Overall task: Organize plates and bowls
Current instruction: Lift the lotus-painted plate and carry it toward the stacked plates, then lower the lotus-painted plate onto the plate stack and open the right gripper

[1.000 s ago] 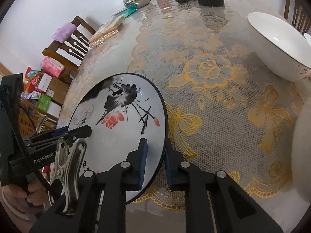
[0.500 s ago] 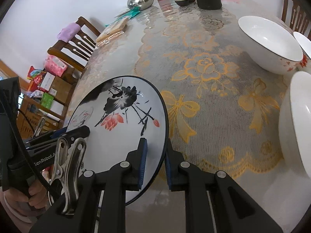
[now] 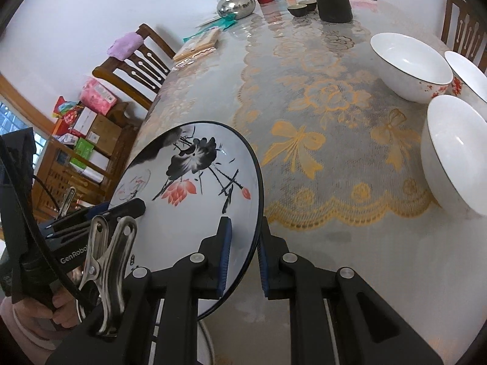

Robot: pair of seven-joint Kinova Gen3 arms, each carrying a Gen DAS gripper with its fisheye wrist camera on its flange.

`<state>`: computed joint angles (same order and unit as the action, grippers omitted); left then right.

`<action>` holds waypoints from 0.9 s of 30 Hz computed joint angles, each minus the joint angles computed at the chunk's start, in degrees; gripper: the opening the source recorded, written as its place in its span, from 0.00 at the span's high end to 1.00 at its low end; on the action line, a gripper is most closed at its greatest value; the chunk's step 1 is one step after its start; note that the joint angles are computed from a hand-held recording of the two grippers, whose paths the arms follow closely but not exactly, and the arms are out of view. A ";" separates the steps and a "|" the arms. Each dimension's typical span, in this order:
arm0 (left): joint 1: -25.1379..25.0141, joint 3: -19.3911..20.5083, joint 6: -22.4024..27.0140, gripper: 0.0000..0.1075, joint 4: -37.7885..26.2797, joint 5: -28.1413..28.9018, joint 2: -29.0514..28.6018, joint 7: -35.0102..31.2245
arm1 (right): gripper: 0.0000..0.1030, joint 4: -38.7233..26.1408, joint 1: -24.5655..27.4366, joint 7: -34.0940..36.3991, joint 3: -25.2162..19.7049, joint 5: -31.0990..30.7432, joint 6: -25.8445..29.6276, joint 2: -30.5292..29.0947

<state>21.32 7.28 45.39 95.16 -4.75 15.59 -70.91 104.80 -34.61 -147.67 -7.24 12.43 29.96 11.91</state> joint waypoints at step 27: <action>-3.38 1.93 0.44 0.67 15.13 2.49 -14.74 2.25 | 0.82 5.17 -5.49 -6.55 -5.52 -0.62 -0.39 -4.12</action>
